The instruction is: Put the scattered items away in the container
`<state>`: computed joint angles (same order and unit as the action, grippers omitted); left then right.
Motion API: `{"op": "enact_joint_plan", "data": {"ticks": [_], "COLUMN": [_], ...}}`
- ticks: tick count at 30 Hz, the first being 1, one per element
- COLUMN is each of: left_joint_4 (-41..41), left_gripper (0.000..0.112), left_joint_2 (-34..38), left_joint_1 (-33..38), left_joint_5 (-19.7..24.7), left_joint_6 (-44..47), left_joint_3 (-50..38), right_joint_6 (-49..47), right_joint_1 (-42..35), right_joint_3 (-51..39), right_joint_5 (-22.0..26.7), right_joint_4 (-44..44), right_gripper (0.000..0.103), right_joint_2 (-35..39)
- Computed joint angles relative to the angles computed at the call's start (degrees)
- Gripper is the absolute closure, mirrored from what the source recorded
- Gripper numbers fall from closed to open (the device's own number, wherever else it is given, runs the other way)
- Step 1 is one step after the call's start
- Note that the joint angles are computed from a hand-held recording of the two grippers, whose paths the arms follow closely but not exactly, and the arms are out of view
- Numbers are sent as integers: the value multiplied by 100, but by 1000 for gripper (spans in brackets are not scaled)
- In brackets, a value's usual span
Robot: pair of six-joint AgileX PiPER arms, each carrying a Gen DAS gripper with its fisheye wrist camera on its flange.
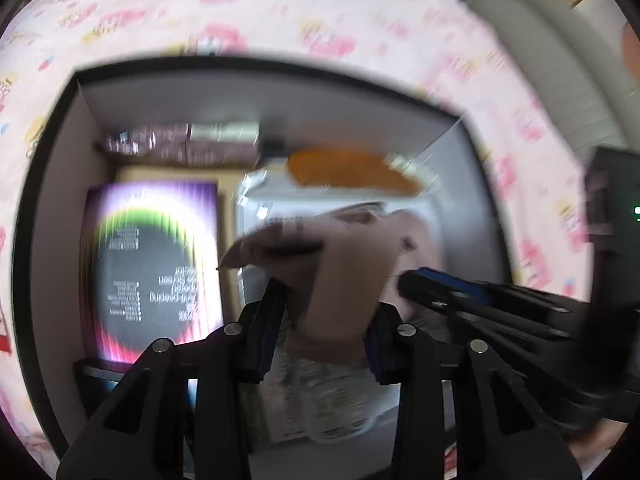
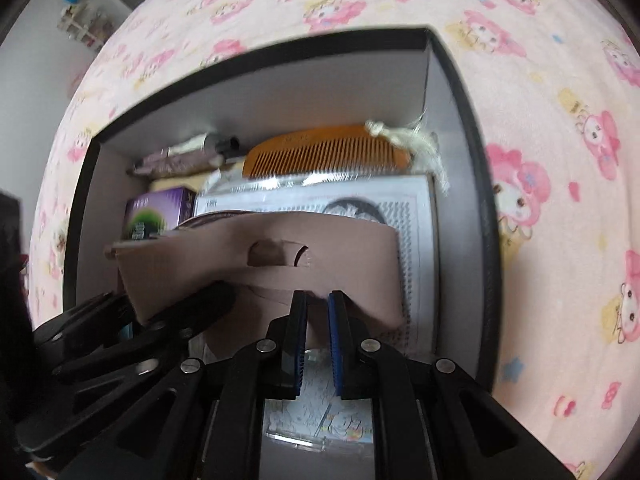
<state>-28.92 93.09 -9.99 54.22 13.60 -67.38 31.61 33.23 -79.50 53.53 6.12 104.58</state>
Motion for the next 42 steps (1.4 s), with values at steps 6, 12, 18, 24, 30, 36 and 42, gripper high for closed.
{"op": "enact_joint_plan", "data": {"ticks": [6,12,18,24,30,36,42], "left_joint_4": [-67,1021,630,811,1148,355,669], "left_gripper": [77,74,74,79,78,77,76], "left_joint_2": [-75,593,-1,633,586,156,757], "left_joint_1": [226,-229,-22,-10,53,647,313], "left_joint_5": [-16,670,-49,451,791,640,1261], "left_joint_6": [14,-441,-161,-255,-394,137,-250], "left_joint_3": [91,-600,-260,-673,-765,-516,-1060], "right_joint_6": [248,8,17,-673,-290,125,-903], "right_joint_1": [-24,-300,-219,-312,-79,33,-384], "right_joint_3": [49,404,596,202,-65,28,188], "right_joint_5": [-329,-175,-145,-16,84,-2,105], "right_joint_4": [-315,287,138,799,82,-393,1233], "right_gripper": [95,94,94,93,93,93,93], "right_joint_2": [-170,-406,-783,-162,73,-216,-162]}}
